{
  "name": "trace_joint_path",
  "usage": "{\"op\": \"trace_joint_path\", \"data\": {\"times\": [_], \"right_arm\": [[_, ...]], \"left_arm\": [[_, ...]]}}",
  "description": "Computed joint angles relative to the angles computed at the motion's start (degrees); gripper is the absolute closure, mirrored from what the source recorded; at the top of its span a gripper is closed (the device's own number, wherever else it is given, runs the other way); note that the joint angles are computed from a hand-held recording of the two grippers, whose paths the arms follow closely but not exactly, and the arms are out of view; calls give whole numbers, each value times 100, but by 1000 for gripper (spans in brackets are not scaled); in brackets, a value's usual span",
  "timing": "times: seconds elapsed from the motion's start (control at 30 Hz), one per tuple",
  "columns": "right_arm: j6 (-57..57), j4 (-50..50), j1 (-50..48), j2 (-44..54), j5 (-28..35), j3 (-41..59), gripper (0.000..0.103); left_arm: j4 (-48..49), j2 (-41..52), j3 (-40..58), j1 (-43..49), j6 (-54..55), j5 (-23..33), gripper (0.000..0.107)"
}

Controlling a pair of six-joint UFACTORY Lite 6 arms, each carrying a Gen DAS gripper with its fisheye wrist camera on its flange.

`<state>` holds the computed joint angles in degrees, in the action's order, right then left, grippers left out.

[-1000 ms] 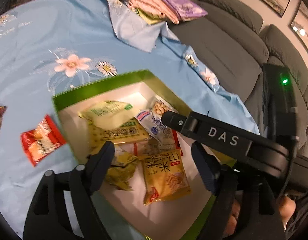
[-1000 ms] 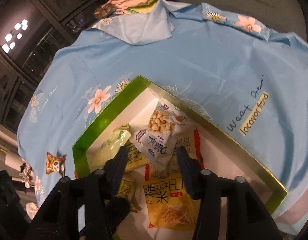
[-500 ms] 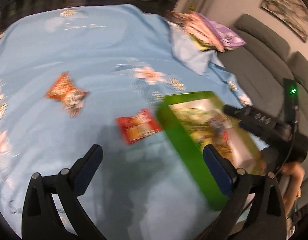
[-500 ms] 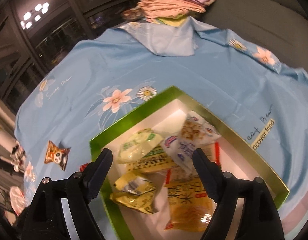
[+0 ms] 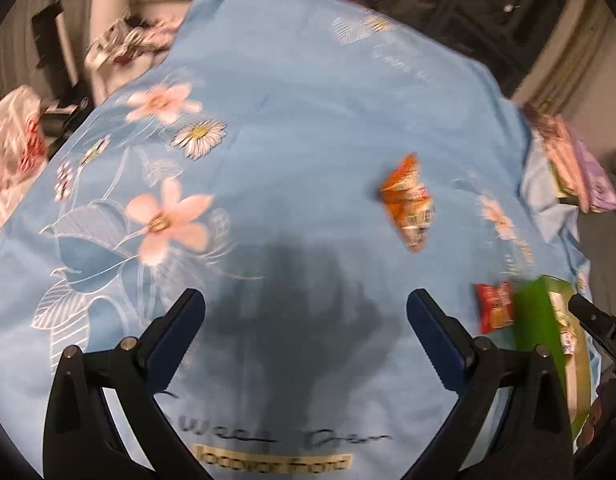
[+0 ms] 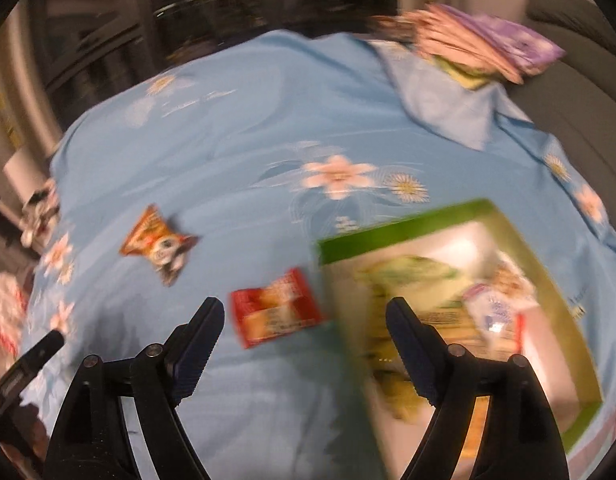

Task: Organize snacks
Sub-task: 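Move the right gripper over the orange panda candy bag, then grasp the orange panda candy bag with the right gripper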

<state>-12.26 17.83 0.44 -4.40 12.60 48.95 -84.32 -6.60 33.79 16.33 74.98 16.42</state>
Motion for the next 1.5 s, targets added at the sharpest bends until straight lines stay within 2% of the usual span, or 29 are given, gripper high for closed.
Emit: {"op": "trace_joint_path", "data": {"times": [0.07, 0.1, 0.2, 0.27, 0.3, 0.37, 0.47, 0.57, 0.67, 0.73, 0.83, 0.9, 0.93, 1.03, 1.23, 1.37, 1.5], "right_arm": [[848, -712, 493, 349, -21, 258, 20], [912, -709, 717, 608, -8, 472, 20], [-76, 616, 1110, 1517, 410, 1411, 20], [-848, 1815, 1087, 2488, 1279, 2558, 20], [-956, 2230, 1086, 3056, 1547, 3158, 20], [-763, 2407, 1066, 3867, 1961, 4177, 20], [37, 1926, 1216, 4966, 1973, 5632, 20], [1258, 896, 1370, 6146, 2464, 7381, 20], [2370, 302, 1403, 7381, 3026, 9180, 20], [2747, -95, 1439, 7843, 3202, 9858, 20], [2090, 579, 1368, 7844, 3183, 9652, 20], [1667, 824, 1362, 7394, 2753, 8818, 27], [1488, 845, 1371, 7129, 2542, 8412, 38], [1130, 853, 1357, 6666, 2448, 7753, 43], [-745, 2131, 1325, 4552, 1668, 4682, 44], [-2060, 2939, 1248, 2795, 1687, 2517, 44], [-3007, 3389, 1038, 2013, 1841, 1218, 43]], "left_arm": [[-123, 69, 24, 152, 127, -109, 6], [-218, 16, -25, 223, 213, -151, 6], [-256, 128, 40, 421, 263, -98, 6], [-120, 252, 139, 482, 104, -69, 6], [-5, 266, 162, 508, -31, -63, 6], [213, 370, 236, 616, -258, -19, 6], [405, 444, 307, 701, -467, 41, 6], [508, 486, 356, 723, -559, 132, 6], [595, 459, 359, 734, -642, 197, 6], [675, 463, 377, 729, -706, 183, 6], [683, 474, 387, 750, -719, 195, 6], [674, 478, 385, 767, -727, 235, 6], [688, 479, 382, 771, -750, 253, 6], [712, 448, 365, 734, -790, 251, 6], [820, 419, 357, 678, -936, 298, 6], [852, 366, 308, 540, -1041, 197, 6], [969, 385, 277, 341, -1186, 82, 7]]}}
